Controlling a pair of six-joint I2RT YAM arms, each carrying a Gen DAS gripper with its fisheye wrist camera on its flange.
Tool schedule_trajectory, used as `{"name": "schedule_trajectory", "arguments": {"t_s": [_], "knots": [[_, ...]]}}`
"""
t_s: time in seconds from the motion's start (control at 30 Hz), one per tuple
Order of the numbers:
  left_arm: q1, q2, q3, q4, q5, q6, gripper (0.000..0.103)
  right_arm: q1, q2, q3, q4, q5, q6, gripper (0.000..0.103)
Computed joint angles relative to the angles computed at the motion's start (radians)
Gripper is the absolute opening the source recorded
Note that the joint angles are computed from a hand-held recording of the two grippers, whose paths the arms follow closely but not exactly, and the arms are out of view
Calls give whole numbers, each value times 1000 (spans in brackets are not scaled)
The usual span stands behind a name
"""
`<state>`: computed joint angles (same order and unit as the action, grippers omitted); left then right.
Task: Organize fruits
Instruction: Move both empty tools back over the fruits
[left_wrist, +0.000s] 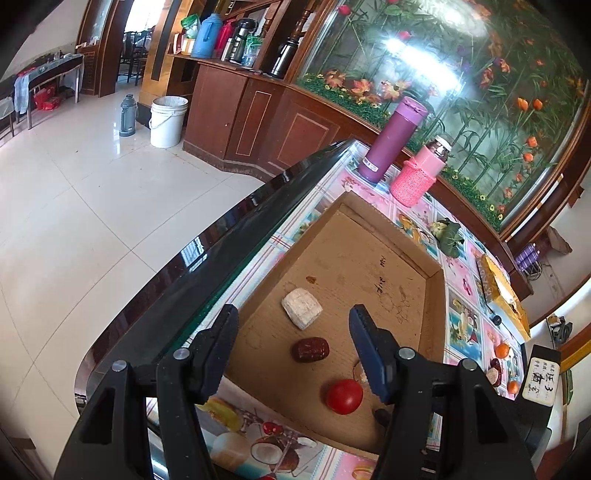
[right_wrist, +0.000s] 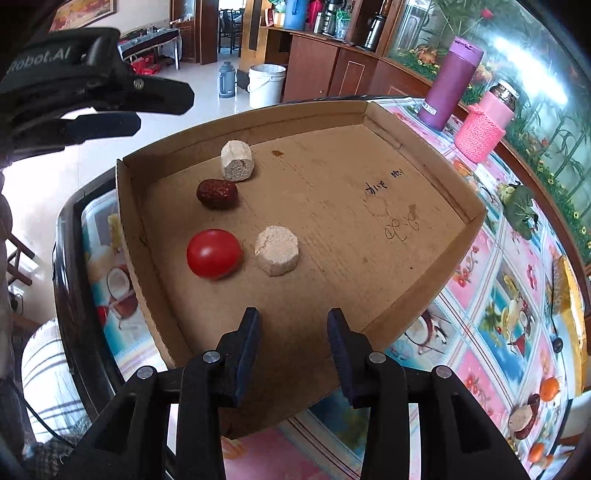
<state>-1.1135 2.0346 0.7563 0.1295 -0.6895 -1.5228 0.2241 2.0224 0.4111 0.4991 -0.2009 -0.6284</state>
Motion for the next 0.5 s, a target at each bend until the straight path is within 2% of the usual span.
{"name": "schedule_trajectory", "arguments": {"t_s": [0.2,0.27,0.3,0.43,0.5], "knots": [[-15,18,55,-15,2,35,63,-59,3,-24,35,-5,-44,42],[-18,26,98,-59,10,46,76,-75,3,-34,53,-19,-44,42],[-22,33,135,-102,10,49,80,-96,-7,-45,63,-44,-44,44],[-59,39,186,-109,-35,119,82,-225,-95,-110,90,-178,-54,65],[-69,55,232,-129,-41,164,82,-345,-153,-130,64,-275,-88,69]]}}
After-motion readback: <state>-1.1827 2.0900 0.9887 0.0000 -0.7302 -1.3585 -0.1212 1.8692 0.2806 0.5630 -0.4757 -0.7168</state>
